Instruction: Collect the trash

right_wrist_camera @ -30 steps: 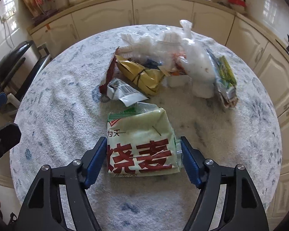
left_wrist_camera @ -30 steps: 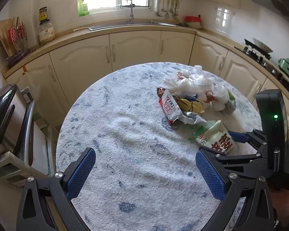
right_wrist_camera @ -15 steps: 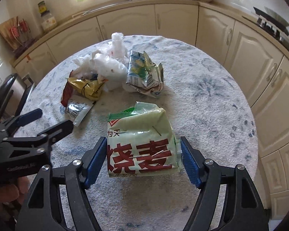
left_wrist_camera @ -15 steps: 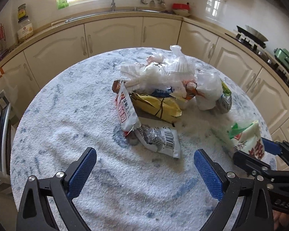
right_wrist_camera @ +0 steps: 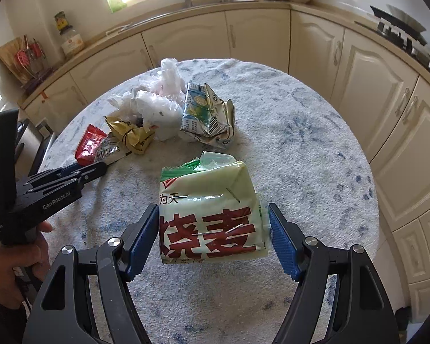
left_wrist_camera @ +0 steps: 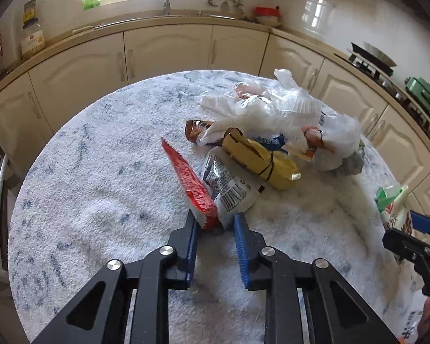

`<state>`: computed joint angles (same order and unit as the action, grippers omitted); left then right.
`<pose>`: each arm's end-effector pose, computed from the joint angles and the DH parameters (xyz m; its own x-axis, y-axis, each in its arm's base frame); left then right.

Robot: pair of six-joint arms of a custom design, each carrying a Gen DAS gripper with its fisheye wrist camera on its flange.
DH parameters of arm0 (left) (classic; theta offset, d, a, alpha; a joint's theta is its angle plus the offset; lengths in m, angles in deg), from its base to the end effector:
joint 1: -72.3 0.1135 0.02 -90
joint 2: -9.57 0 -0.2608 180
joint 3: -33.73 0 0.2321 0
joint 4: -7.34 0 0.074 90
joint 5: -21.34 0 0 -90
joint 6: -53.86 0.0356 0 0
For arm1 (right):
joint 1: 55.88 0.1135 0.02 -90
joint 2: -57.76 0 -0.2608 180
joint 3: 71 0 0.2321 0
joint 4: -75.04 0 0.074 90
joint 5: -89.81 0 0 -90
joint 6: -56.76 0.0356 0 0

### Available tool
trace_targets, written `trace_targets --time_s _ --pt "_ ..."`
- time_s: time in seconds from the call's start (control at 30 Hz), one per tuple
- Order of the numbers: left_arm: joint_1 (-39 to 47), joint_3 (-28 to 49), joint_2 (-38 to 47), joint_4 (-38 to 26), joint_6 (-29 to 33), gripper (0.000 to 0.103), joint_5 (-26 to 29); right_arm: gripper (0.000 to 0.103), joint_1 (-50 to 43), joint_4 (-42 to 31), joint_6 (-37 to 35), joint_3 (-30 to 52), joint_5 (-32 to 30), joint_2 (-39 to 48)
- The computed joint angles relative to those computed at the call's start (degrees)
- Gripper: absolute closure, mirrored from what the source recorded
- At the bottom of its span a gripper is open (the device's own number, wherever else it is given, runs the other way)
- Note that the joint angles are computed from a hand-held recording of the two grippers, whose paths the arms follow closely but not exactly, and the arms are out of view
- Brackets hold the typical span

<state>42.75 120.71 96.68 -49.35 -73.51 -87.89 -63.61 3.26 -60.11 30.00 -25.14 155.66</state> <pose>0.2649 -0.1367 0.2834 -0.7661 -0.2245 -0.6022 -0.1965 0.9740 -0.1131 0.3253 -0.0290 0.2854 -0.8099 -0.3036 -0.5019 -0.4440 0.8765 0.1862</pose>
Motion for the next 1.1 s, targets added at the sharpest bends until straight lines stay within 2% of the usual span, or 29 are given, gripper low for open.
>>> trace_targets --time_s 0.07,0.13,0.17,0.2,0.23,0.27,0.3,0.37,0.47,0.5,0.67,0.73,0.77,0.8,0.9,1.0,1.1 --pt "-0.17 -2.05 -1.65 0.47 0.82 0.089 0.2 0.028 0.29 -0.04 0.25 -0.51 -0.2 -0.32" --pt "-0.38 -2.45 -1.97 -0.01 1.63 0.085 -0.43 0.028 0.84 0.25 0.55 -1.08 0.04 -0.66" --pt "-0.1 -2.43 -1.89 0.17 1.53 0.077 -0.04 0.028 1.02 0.23 0.69 -1.17 0.01 -0.7" --pt "0.06 -2.39 -2.15 -0.06 1.23 0.056 0.1 0.028 1.19 0.18 0.79 -1.25 -0.03 -0.91" --pt "-0.3 -1.65 -1.8 -0.46 0.64 0.041 -0.77 0.028 1.31 0.12 0.8 -1.29 -0.08 -1.2" --pt "-0.55 -1.01 -1.69 -0.7 0.28 0.016 -2.41 0.028 1.26 0.05 0.65 -1.19 -0.19 -1.24" --pt "-1.12 -0.79 -1.92 -0.42 0.15 0.01 -4.34 0.028 1.2 -0.01 0.62 -1.12 -0.24 -1.37" --pt "-0.92 0.05 -1.28 -0.44 0.78 0.014 -4.77 0.028 1.01 -0.06 0.74 -0.84 -0.06 -1.32" --pt "1.37 0.44 0.5 -1.64 1.13 0.03 -3.78 0.028 0.55 -0.23 0.78 -0.46 0.22 -1.06" --pt "2.62 -0.11 0.46 -1.25 2.02 0.031 -2.55 0.028 0.38 -0.36 0.68 -0.34 0.2 -1.07" --pt "4.46 -1.04 0.27 -0.25 4.65 0.029 -2.95 0.028 0.0 -0.38 0.62 0.04 0.7 -0.69" --pt "6.1 -0.49 1.05 0.91 6.42 0.032 -1.71 0.028 -0.01 -0.48 0.78 0.23 0.61 -0.34" --pt "6.75 -0.34 1.05 1.49 7.23 0.04 -1.13 0.028 0.02 -0.48 0.73 0.21 0.58 -0.39" --pt "7.52 -0.18 1.19 2.2 8.43 0.053 -0.35 0.028 0.1 -0.62 0.67 0.29 0.53 -0.44" --pt "10.53 -0.5 0.81 3.92 10.44 0.072 3.54 0.028 0.38 -0.8 0.61 0.23 0.48 -0.9" --pt "12.88 -2.25 -0.9 5.23 12.23 0.084 7.1 0.028 0.4 -0.93 0.4 -0.09 0.58 -1.33" --pt "13.29 -4.21 -3.25 5.35 13.54 0.085 8.39 0.028 0.38 -1.23 0.26 -0.2 0.57 -1.56"
